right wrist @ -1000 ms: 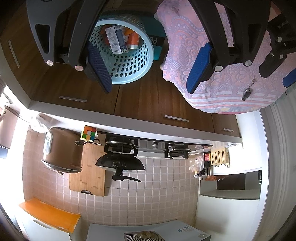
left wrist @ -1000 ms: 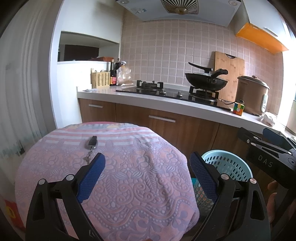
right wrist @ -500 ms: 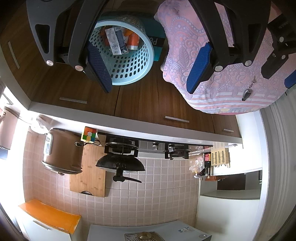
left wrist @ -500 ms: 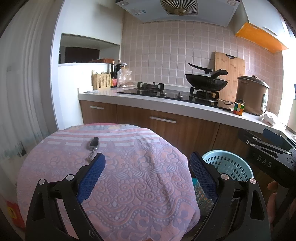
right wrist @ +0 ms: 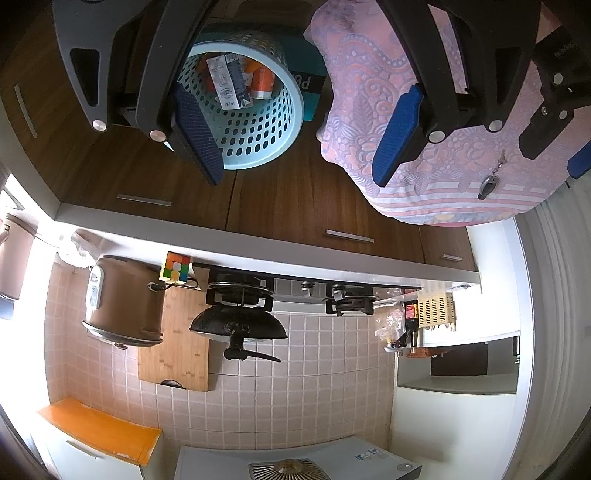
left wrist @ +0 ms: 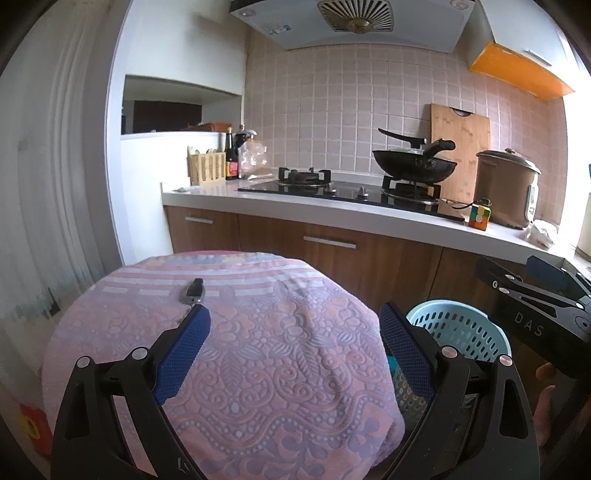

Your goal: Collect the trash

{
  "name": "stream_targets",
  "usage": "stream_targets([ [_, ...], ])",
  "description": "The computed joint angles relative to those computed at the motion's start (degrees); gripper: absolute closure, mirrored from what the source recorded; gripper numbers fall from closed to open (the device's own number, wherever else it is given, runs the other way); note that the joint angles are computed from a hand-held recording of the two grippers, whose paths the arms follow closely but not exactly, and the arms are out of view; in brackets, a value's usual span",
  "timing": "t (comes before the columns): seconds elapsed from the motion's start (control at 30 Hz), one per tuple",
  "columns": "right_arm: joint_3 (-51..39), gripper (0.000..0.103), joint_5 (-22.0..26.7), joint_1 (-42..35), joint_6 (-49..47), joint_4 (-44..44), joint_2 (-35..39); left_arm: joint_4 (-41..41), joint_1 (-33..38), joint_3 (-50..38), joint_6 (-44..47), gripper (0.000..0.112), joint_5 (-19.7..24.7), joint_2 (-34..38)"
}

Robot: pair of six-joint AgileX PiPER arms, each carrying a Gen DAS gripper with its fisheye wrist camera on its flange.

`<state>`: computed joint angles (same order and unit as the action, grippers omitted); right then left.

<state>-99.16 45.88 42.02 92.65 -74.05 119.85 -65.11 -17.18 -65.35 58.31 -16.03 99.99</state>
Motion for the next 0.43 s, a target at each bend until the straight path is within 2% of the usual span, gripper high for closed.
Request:
stream_targets([
  [0.07,0.07,0.025,0.04,-0.03,0.15,-0.07,-0.06,-0.02,-0.48,0.23,0.46,0.022,-0.76,-0.15],
  [0.23,0.65,0.025,0.35,-0.08,1.09,-0.44,-0.45,-1.98,0.06,-0.31,1.93,0.017,1.43,-0.27],
  [0.43,0.46,0.025,0.81,0.04,1.13,-0.19,-0.33,2.87,0.84,0.14,-3.16,0.017,2.58,-0.46],
])
